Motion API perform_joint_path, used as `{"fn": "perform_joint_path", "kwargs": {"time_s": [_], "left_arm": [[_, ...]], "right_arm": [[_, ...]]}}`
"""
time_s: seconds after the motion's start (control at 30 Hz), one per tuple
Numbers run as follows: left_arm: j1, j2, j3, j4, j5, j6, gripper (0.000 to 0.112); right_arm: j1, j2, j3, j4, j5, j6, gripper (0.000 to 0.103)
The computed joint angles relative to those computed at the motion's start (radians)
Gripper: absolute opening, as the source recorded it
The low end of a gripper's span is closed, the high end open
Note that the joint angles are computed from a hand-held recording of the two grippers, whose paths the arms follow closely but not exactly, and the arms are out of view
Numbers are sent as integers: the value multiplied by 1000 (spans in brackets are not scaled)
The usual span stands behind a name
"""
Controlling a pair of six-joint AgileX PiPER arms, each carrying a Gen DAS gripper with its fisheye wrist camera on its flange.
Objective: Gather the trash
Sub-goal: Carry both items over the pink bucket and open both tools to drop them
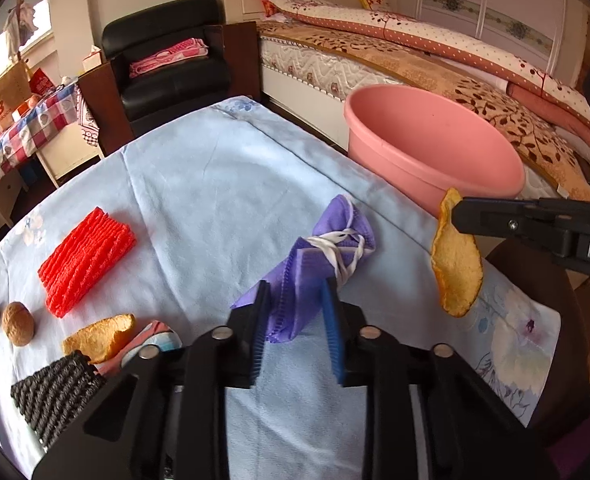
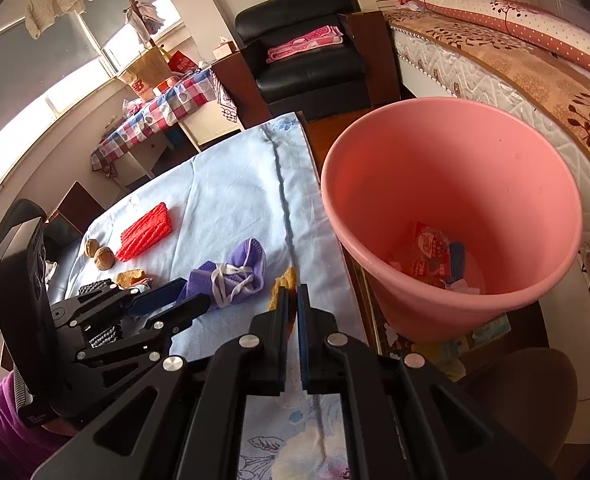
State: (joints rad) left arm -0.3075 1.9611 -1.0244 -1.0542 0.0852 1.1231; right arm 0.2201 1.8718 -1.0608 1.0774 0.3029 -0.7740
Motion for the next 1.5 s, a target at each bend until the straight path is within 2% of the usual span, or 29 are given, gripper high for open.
{"fn": "perform_joint_path", "kwargs": {"time_s": [0.1,0.33,0.63,0.97,1.27,1.4,1.5], "left_arm": [[6,-18,10,-82,17,46,9],[13,-87,59,-434,20,334,7],[-12,-169,63,-393,24,242,7],[-81,-158,-33,-71,21,-126,7],[-164,-91,-163,432,38,-639,7],[-200,-47,-225,685,60,-889,7],[-218,-12,-273,799,84,-1005,7]], "right_arm": [[3,-8,6,7,-6,-12,4],[12,-19,20,37,-16,-48,4],[12,-66,43,96,-51,-120,4],[-66,-125,54,151,-84,-189,4],[-158,-142,63,281,-96,-314,4],[-192,-125,68,387,-107,-413,4],[-217,-112,72,449,-101,-482,4]]}}
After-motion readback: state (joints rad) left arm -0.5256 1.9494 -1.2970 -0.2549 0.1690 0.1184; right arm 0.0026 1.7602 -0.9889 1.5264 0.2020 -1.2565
